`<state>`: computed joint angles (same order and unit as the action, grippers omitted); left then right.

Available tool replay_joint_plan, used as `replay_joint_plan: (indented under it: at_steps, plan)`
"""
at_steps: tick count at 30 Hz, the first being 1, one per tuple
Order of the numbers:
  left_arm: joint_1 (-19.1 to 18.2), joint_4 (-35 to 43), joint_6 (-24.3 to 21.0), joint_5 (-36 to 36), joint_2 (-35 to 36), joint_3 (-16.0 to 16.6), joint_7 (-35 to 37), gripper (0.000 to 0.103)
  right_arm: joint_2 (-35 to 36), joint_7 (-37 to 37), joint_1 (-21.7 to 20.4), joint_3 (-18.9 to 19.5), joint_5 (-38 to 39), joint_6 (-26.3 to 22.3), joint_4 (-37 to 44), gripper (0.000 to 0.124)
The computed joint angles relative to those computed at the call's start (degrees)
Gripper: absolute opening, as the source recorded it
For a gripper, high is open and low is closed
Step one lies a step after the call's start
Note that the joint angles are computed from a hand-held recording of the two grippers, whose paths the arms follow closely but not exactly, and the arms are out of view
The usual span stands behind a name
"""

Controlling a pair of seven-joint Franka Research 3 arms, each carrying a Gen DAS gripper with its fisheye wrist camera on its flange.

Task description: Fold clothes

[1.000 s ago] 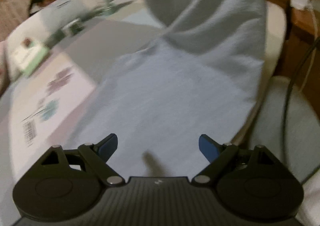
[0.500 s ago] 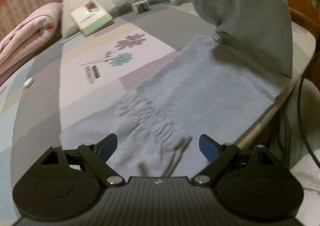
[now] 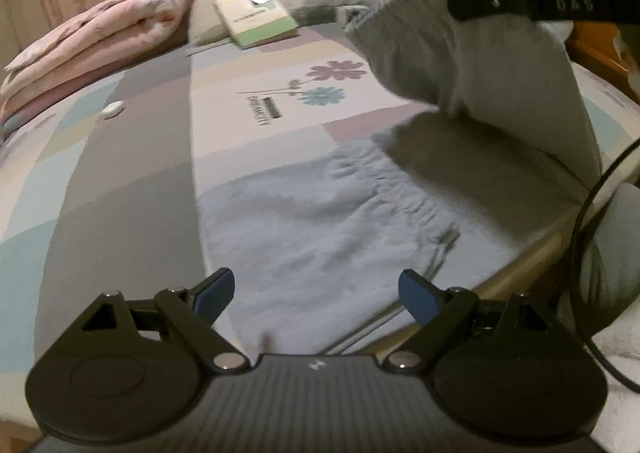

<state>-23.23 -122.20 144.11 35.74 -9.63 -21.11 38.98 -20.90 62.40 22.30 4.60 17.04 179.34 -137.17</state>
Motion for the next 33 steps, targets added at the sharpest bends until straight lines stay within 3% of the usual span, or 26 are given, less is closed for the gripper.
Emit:
replay_joint_plan:
  at_steps: [11,13,17,24,29,33]
  plan:
    - [1.92,-5.60,0.30,-0.22,-5.55,0.02,-5.02,0.089,5.36,6.25,-8.20,11.17,-10.99,1.78,4.27,0.029]
    - [2.21,-6.39,0.15,-0.21,-6.36,-0.18,-5.92,0.089,6.14,8.64,-12.07,15.04,-15.01,2.34,4.84,0.029]
    - [2.67,-7.69,-0.84,-0.41,-7.94,-0.53,-7.76,0.089,6.05,15.46,-24.32,26.87,-24.57,4.35,4.82,0.029]
    - [3.11,-10.55,-1.92,-2.07,-10.88,-0.57,-10.53,0.089,6.89,16.11,-25.19,29.82,-29.65,4.62,4.63,0.029]
    - [3.19,-12.40,-2.51,-3.15,-12.52,-0.67,-12.19,0.089,5.62,18.12,-38.85,43.42,-35.10,6.67,4.16,0.029]
    - [3.22,-13.11,-3.04,-3.78,-13.25,-0.66,-12.74,0.089,4.04,15.99,-45.52,50.46,-34.34,8.43,3.61,0.029]
